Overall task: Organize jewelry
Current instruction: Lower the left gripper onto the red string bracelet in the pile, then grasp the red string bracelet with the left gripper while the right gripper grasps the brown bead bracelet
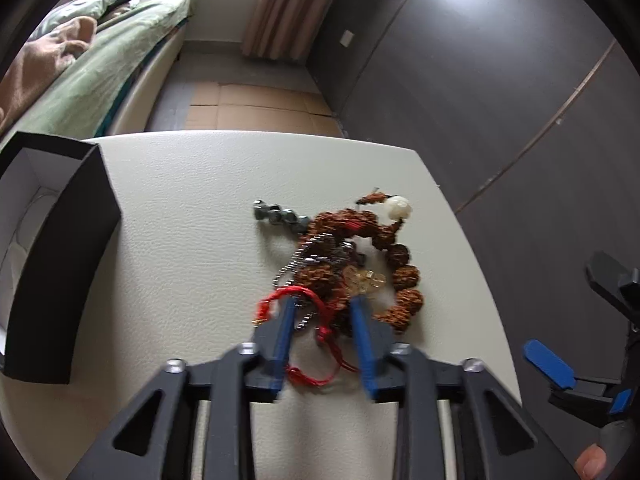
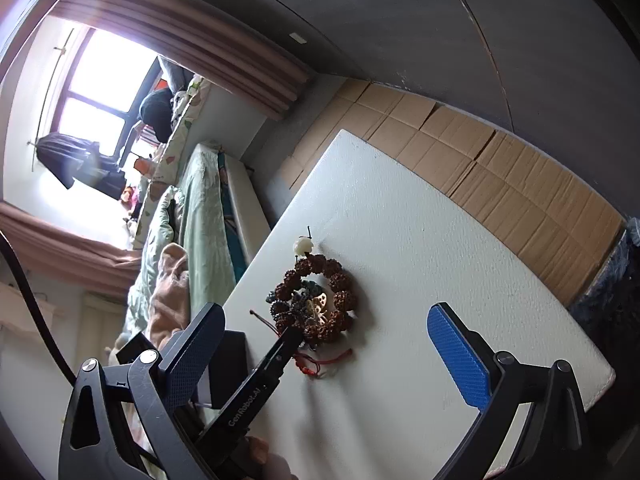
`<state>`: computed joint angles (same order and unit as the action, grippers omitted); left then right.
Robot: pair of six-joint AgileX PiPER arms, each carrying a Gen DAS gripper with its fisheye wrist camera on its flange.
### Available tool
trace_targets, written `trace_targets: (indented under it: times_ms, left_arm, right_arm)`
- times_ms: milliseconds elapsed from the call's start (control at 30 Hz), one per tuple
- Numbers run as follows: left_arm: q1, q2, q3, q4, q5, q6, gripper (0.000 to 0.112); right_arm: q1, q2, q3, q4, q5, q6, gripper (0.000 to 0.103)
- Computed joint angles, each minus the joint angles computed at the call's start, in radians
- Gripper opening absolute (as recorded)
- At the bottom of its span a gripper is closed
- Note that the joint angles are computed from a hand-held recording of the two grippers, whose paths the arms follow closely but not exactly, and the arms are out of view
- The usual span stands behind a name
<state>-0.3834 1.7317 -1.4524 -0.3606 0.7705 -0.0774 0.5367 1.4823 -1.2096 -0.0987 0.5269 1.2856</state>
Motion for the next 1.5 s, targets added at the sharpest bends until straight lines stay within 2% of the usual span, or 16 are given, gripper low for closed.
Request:
trace_targets:
  times_ms: [100,300,433,567,733,900,1000,1033,1100,1233,1500]
  left_arm:
    - [-0.015,-0.014,0.003,0.041,-0.001,-0.015,0.017]
    - [0.000,-0.055,0.014,0.011,0.010,0.023,0.016]
    - [0.024,-0.066,0.022,-0.039,0.033,0.065,0.016]
    - [0.065,-0.014,-0.014,-0.110,0.135,0.092,0.016]
    - [0.093,0.015,-0.031,-0.170,0.193,0.114,0.016]
    - [0.079,0.021,-0.036,-0.160,0.203,0.117,0.016]
    - [0.070,0.012,-0.022,-0.163,0.184,0.137,0.016]
    - [0.063,0.008,-0.016,-0.157,0.169,0.141,0.015]
    - [0.045,0.017,-0.030,-0.130,0.151,0.127,0.003]
    - [0.052,0.004,-0.022,-0.143,0.166,0.135,0.002]
    - [0.102,-0.098,0.045,-0.176,0.135,0.170,0.002]
  right_arm:
    - [-0.002,0.010,-0.003,0.028,-0.010,-0.023,0.103]
    - [-0.021,0.040,-0.009,0.146,-0.029,-0.133,0.103]
    - [-0.027,0.069,-0.032,0.180,-0.010,-0.170,0.103]
    - [-0.030,0.092,-0.041,0.199,-0.001,-0.186,0.103]
    - [-0.039,0.121,-0.054,0.256,0.010,-0.235,0.103]
    - [-0.038,0.129,-0.057,0.293,0.005,-0.258,0.103]
    - [-0.035,0.131,-0.060,0.304,0.004,-0.271,0.103]
    - [-0.036,0.131,-0.059,0.310,0.004,-0.279,0.103]
    - [-0.037,0.129,-0.056,0.322,0.005,-0.289,0.103]
    - [-0.046,0.122,-0.042,0.353,-0.002,-0.313,0.103]
    - [-0.050,0.132,-0.059,0.331,0.019,-0.319,0.103]
